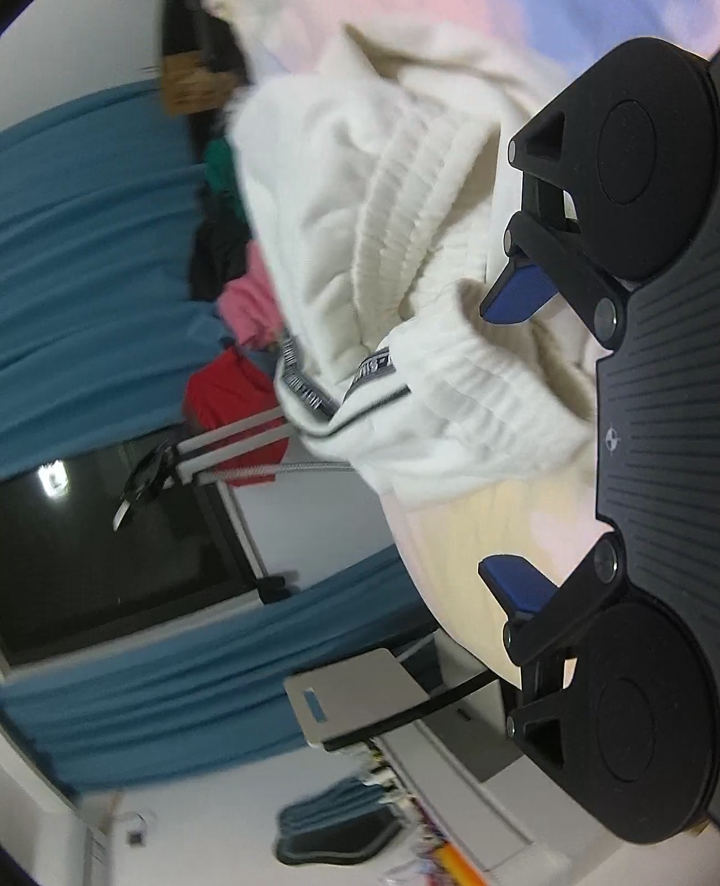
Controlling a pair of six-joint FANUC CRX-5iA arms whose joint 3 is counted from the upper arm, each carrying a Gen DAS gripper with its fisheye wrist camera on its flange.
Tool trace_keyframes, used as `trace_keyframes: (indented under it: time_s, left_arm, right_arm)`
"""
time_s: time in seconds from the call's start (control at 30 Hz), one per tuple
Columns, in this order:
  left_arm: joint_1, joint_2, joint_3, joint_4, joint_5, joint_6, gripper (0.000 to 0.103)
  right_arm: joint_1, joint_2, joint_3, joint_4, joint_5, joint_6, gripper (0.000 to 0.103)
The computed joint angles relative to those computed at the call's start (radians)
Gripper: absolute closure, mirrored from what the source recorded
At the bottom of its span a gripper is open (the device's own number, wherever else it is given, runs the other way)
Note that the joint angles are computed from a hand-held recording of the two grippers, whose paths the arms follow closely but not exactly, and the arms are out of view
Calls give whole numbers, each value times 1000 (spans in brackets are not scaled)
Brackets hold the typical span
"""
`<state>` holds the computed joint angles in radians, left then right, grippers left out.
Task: Fold clothes
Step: 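Grasp a cuff of the white sweatpants with the left gripper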
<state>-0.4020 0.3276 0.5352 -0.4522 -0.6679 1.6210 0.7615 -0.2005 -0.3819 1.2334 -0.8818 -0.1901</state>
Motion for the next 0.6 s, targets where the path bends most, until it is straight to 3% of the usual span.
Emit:
trace_keyframes:
  time_s: [0.07,0.13,0.2,0.27,0.37,0.43,0.5,0.6]
  left_arm:
    - [-12,45,53,-48,-2,27,22]
    - [-5,50,43,-71,78,90,26]
    - [-3,53,47,-106,131,168,46]
    - [-3,54,68,-118,134,213,87]
    - [6,20,67,-126,145,320,92]
    - [36,-25,26,-44,186,304,94]
    - [65,-80,-28,60,239,240,94]
    - [113,-183,-156,305,333,54,95]
  right_arm:
    - [-25,12,-7,-8,40,-5,82]
    - [-50,25,-12,-15,79,-9,81]
    - [-76,38,-20,-3,112,-30,81]
    - [-106,42,-45,59,139,-96,81]
    - [-138,43,-69,141,154,-188,81]
    - [-151,38,-86,192,157,-250,81]
    - [-152,31,-97,231,140,-290,81]
    - [-152,21,-109,291,116,-337,81]
